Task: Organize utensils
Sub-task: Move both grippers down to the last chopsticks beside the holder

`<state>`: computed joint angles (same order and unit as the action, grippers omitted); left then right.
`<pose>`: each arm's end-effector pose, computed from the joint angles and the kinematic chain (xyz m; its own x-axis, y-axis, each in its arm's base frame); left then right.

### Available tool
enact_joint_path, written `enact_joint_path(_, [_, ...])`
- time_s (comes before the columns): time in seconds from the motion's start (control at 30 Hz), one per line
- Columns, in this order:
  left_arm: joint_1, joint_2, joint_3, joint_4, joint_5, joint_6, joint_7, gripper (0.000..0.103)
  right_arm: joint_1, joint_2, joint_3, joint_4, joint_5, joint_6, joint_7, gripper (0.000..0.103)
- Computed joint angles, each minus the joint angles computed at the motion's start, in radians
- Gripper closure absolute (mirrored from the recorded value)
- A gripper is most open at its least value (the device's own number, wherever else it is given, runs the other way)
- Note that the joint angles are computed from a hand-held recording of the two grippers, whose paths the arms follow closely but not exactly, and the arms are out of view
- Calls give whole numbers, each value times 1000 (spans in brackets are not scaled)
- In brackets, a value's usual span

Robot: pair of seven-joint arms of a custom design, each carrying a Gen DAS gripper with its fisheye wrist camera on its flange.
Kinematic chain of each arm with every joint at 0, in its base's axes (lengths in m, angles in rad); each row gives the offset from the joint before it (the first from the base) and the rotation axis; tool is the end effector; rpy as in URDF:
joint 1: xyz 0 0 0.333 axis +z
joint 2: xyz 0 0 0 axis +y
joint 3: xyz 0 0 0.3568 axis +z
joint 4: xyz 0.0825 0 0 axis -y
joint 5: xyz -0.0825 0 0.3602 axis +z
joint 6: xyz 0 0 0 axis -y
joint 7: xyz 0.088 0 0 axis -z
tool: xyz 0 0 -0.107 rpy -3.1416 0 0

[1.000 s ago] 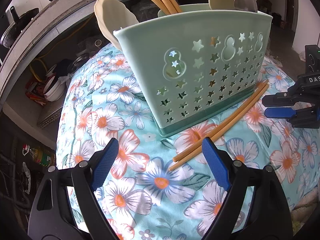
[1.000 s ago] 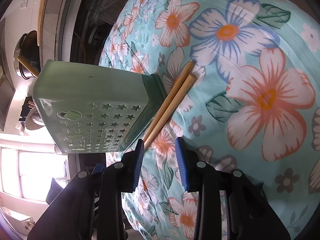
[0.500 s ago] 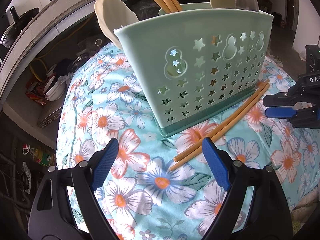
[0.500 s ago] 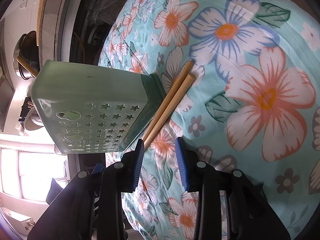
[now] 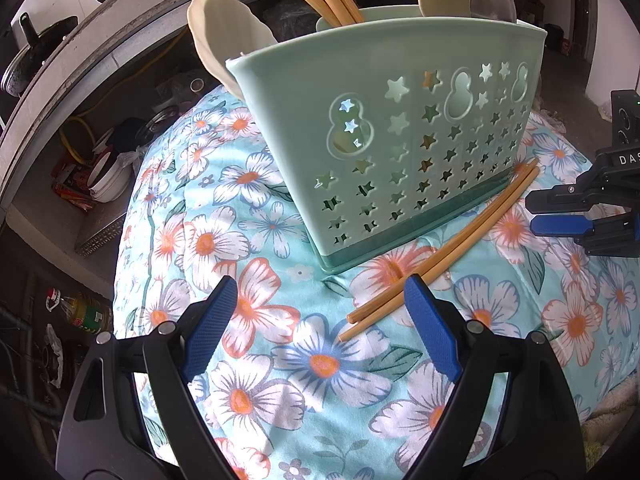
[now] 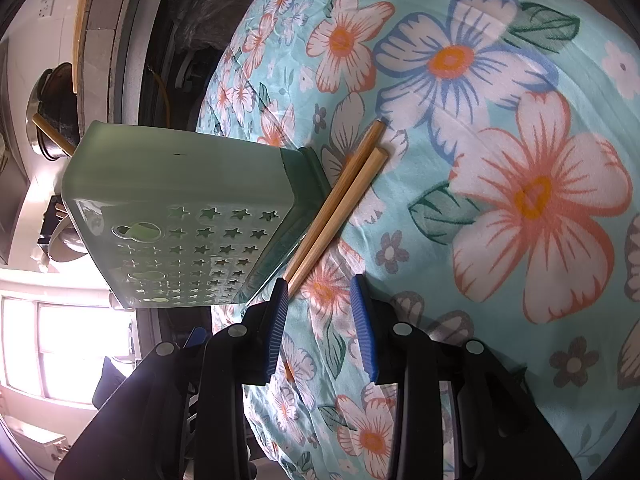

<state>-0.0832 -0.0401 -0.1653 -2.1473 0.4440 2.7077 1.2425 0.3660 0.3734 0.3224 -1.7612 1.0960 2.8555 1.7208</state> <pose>0.5304 -0.1514 0.5378 -0.1984 -0.9599 -0.1982 -0.7646 0.2781 -0.5814 0.5693 0.3666 0.4705 -0.2704 -0.5080 -0.8178 -0.8787 0.4773 -0.0059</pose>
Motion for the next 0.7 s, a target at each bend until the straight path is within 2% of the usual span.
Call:
enact_joint_path(0.4, [2, -3, 2, -9, 7, 17, -5, 22, 6, 3, -3, 1, -8, 1, 8, 71])
enact_joint_path(0.47, [6, -14, 8, -32, -11, 54, 11, 22, 7, 10, 1, 13, -12, -3, 9, 71])
enact_joint_path(0.57, [16, -37, 19, -90, -52, 158, 57, 22, 10, 26, 9, 32, -11, -2, 9, 71])
enact_joint_path(0.7, [7, -59, 32, -157, -169, 258, 193, 22, 13, 51, 25, 55, 4, 25, 2, 71])
